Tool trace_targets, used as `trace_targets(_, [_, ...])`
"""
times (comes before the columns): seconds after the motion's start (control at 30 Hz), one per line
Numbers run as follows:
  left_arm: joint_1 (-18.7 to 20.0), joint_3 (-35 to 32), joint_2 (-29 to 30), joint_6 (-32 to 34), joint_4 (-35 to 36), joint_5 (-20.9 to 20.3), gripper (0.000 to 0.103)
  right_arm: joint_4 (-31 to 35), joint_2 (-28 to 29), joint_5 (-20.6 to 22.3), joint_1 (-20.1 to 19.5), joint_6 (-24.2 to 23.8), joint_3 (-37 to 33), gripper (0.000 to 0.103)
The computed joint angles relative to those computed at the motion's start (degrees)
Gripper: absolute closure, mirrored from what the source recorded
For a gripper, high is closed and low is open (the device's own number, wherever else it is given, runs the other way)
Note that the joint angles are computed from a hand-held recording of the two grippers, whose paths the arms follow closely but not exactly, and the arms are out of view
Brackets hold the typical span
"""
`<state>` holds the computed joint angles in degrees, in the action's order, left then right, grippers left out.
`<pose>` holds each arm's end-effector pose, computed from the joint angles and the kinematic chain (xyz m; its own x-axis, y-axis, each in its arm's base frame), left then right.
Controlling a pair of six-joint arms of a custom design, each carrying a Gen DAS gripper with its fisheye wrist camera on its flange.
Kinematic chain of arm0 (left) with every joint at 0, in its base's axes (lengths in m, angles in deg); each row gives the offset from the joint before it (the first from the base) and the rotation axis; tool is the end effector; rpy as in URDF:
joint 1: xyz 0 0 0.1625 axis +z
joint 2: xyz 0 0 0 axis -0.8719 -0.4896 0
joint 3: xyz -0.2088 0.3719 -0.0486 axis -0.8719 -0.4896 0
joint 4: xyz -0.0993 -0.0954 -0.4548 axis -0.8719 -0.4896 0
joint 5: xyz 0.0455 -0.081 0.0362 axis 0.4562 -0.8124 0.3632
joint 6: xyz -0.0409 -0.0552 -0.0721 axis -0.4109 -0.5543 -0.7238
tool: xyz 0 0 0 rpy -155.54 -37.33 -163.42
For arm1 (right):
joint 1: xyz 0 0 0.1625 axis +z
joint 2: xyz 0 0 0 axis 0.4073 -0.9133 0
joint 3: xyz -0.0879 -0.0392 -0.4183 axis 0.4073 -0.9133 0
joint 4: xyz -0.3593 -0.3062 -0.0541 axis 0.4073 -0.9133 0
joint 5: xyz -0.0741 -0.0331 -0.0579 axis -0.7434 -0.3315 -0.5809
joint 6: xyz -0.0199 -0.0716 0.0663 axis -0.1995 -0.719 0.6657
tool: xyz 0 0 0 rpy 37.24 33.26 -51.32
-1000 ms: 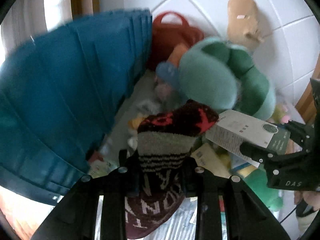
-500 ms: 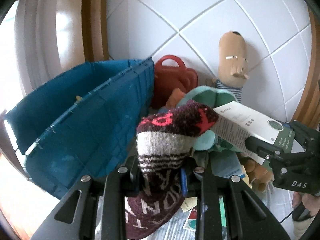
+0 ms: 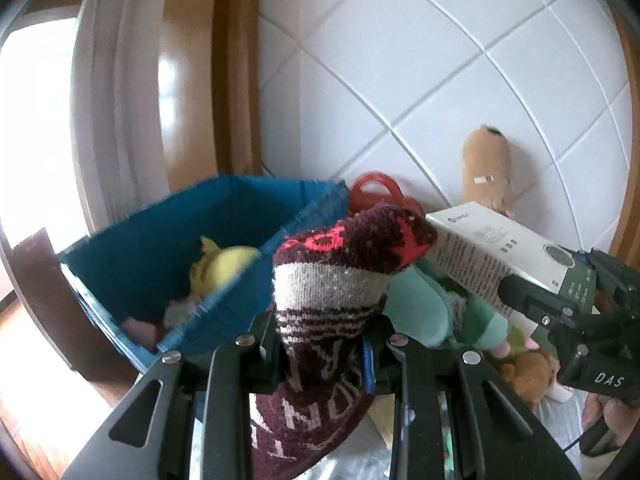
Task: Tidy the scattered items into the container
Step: 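Lift and carry the hat and sweat-pad box over the crate, then open both tools to release the hat and box into the crate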
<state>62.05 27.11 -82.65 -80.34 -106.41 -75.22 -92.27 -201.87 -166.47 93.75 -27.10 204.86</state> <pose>-0.5039 -0.2361 0.1986 -0.7050 0.0290 -0.7086 0.6508 0.4237 -0.6301 0.2431 -0.2539 0.4629 -0.6221 -0.4428 0.6457 -0.7826 0.3264 -0.5301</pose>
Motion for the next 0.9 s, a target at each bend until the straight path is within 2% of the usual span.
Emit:
trace_targets(0.17, [0.6, -1.9, -4.7, -4.9, 11.8, 5.3, 0.075, -7.0, 8.3, -2.0, 6.0, 1.9, -1.7, 0.026])
trace_targets(0.33, [2.8, -4.6, -10.6, -11.4, 28.4, 8.5, 0.075, -17.4, 21.0, -2.1, 10.5, 4.9, -5.0, 0.026])
trace_targets(0.4, [5.2, -6.0, -12.7, -12.4, 33.8, 9.4, 0.075, -20.0, 26.8, -2.6, 12.0, 6.2, -7.0, 0.026])
trace_targets(0.5, [9.2, -6.5, -15.7, -8.8, 34.2, 10.5, 0.075, -21.9, 34.5, -3.9, 13.8, 8.6, -10.4, 0.026])
trace_targets(0.63, [14.2, -5.0, -19.4, 3.0, 25.1, 11.6, 0.075, -20.4, 44.6, -5.5, 14.4, 13.1, -16.1, 0.026])
trace_targets(0.73, [18.6, -2.6, -21.2, 18.8, 9.2, 11.4, 0.075, -17.4, 49.2, -6.2, 14.2, 15.4, -19.2, 0.026])
trace_targets(0.9, [23.8, 0.0, -21.2, 38.8, -13.2, 9.1, 0.075, -16.7, 54.6, -9.5, 14.0, 17.2, -22.5, 0.026])
